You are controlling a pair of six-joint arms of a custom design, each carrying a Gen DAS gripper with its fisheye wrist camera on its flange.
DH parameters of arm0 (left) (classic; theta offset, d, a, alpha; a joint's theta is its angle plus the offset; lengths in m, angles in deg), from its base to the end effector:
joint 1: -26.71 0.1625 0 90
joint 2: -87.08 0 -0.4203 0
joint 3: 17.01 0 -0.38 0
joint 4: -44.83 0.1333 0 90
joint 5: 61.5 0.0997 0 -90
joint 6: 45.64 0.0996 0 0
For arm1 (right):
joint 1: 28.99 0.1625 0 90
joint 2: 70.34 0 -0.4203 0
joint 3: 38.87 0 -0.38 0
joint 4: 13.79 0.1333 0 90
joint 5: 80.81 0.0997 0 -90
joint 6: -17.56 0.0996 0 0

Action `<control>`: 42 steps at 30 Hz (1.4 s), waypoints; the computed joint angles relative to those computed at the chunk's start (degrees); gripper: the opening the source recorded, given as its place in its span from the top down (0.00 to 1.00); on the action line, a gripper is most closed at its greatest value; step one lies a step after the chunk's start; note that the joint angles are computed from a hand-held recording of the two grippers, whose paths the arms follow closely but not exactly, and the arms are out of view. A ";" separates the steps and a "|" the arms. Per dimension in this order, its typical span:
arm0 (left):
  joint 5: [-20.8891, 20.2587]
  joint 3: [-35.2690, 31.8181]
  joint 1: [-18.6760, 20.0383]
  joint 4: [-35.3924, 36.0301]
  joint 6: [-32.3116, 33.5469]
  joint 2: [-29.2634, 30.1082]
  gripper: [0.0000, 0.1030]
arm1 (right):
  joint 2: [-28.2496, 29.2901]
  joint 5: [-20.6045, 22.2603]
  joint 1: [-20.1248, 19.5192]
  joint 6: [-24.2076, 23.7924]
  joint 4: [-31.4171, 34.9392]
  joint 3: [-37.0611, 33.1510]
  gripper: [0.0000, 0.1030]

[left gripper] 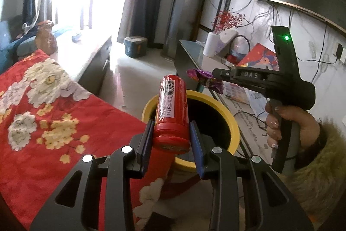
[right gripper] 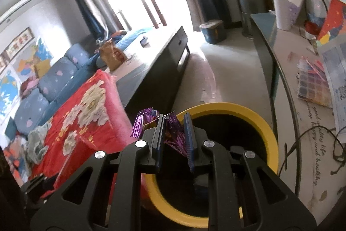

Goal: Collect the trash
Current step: 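Lift the purple wrapper and red bottle and carry both over the yellow bin, then open both tools over the yellow bin to drop the wrapper and bottle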

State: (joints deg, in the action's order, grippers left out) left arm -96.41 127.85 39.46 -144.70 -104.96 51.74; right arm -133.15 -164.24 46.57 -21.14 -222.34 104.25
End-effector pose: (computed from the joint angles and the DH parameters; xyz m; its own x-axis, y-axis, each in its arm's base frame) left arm -0.2492 -0.2768 -0.0260 -0.8198 0.1139 -0.5613 0.5008 0.6180 -0.6061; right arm 0.0415 -0.4191 0.1458 -0.8871 -0.3358 0.3169 -0.4597 0.7056 -0.5392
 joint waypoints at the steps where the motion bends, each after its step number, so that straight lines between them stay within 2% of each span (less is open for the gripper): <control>1: -0.22 -0.43 0.35 -0.88 0.95 0.55 0.70 | -0.04 -0.01 -0.19 0.18 -0.02 -0.08 0.88; 9: -1.77 -4.45 3.37 -6.04 8.40 4.86 0.69 | 0.21 -1.27 -1.93 1.77 -0.53 -1.17 0.88; 18: -4.72 -8.08 6.86 -10.22 13.68 8.78 0.69 | 1.24 -3.61 -3.12 3.06 -0.34 -2.83 0.88; 28: -6.92 -13.11 11.80 -12.32 20.83 12.09 0.69 | 1.73 -4.46 -4.33 4.71 0.59 -3.79 0.87; 32: -8.04 -15.35 14.18 -13.20 23.59 13.24 0.69 | 1.79 -4.25 -4.75 5.36 1.13 -4.14 0.83; 34: -8.73 -16.73 15.53 -12.91 24.85 13.45 0.68 | 1.72 -4.30 -4.99 5.66 1.91 -4.40 0.72; 35: -8.83 -17.07 15.94 -12.66 25.02 13.43 0.62 | 1.70 -4.40 -5.05 5.96 1.93 -4.44 0.69; 36: -8.86 -17.42 16.46 -12.42 25.15 13.39 0.50 | 1.79 -4.47 -5.15 6.23 1.21 -4.33 0.66; 37: -8.70 -17.39 16.69 -12.60 25.12 13.37 0.43 | 1.76 -4.43 -5.26 6.32 0.91 -4.26 0.65; 39: -8.88 -17.29 17.14 -13.08 25.59 13.03 0.40 | 1.16 -4.03 -5.51 6.48 1.23 -4.04 0.62; 40: -8.60 -17.10 17.09 -13.20 25.58 12.83 0.33 | 1.01 -3.81 -5.58 6.53 0.82 -3.84 0.57; 42: -7.84 -16.19 16.70 -13.84 25.39 12.36 0.23 | 0.80 -3.75 -5.55 6.48 0.06 -3.45 0.56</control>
State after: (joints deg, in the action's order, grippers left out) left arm -104.25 111.66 56.17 -158.55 -79.57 64.10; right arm -132.36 -167.99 41.01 -14.66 -222.27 100.80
